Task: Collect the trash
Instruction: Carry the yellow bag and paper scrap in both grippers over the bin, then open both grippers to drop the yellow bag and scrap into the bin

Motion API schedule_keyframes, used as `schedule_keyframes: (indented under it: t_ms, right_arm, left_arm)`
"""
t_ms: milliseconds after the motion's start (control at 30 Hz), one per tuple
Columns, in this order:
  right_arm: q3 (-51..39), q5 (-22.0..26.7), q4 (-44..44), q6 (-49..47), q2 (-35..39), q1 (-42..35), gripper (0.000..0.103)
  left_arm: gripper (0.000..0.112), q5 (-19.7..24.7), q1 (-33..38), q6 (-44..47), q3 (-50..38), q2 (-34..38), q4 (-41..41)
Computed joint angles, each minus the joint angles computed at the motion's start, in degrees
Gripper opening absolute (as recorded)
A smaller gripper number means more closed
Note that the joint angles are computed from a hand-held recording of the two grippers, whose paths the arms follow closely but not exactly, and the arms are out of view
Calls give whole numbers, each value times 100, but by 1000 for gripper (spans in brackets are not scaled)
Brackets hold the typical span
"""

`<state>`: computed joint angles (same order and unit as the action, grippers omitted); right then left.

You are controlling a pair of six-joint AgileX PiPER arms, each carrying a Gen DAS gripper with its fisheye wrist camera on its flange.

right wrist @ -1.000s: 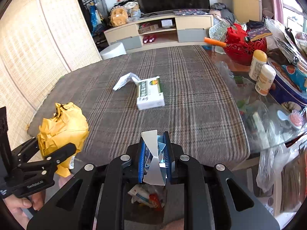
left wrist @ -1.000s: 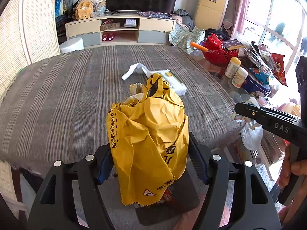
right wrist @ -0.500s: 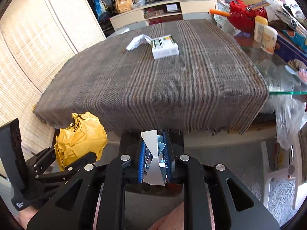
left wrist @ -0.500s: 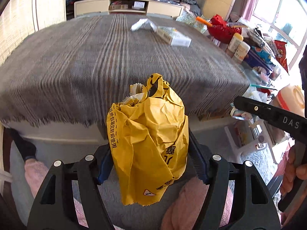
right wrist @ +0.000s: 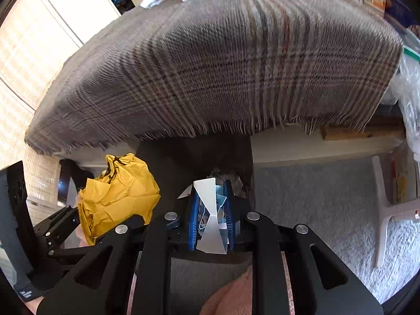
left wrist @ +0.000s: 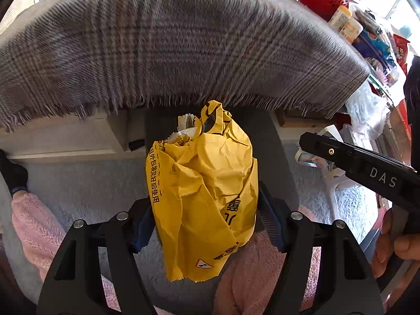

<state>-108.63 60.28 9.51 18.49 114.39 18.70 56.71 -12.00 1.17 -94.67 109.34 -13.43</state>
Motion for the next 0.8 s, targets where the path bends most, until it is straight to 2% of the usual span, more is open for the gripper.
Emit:
schedule_keyframes:
  t_ms: [267, 367, 433, 467, 667, 800]
  right_arm:
    - [-648, 260, 162, -62, 556, -26, 22]
    - [-864, 377, 122, -42, 722, -20, 27]
    - [-991, 459, 57, 18, 796, -15, 36]
    - [-1022, 484, 62, 25, 815, -23, 45]
    - [-1035, 548, -23, 116, 716, -30, 49]
    - [-791, 482, -128, 157, 438, -51, 70]
  left_arm:
    - [68, 285, -62, -31, -729, 724, 33]
    - [71, 360, -135, -110, -874, 830, 145]
    - [75, 309, -154, -125, -853, 822, 246]
    - [76, 298, -149, -132, -847, 814, 274]
    - [82, 324, -52, -117, -761, 598, 330]
    - [87, 230, -27, -156, -518, 294, 401]
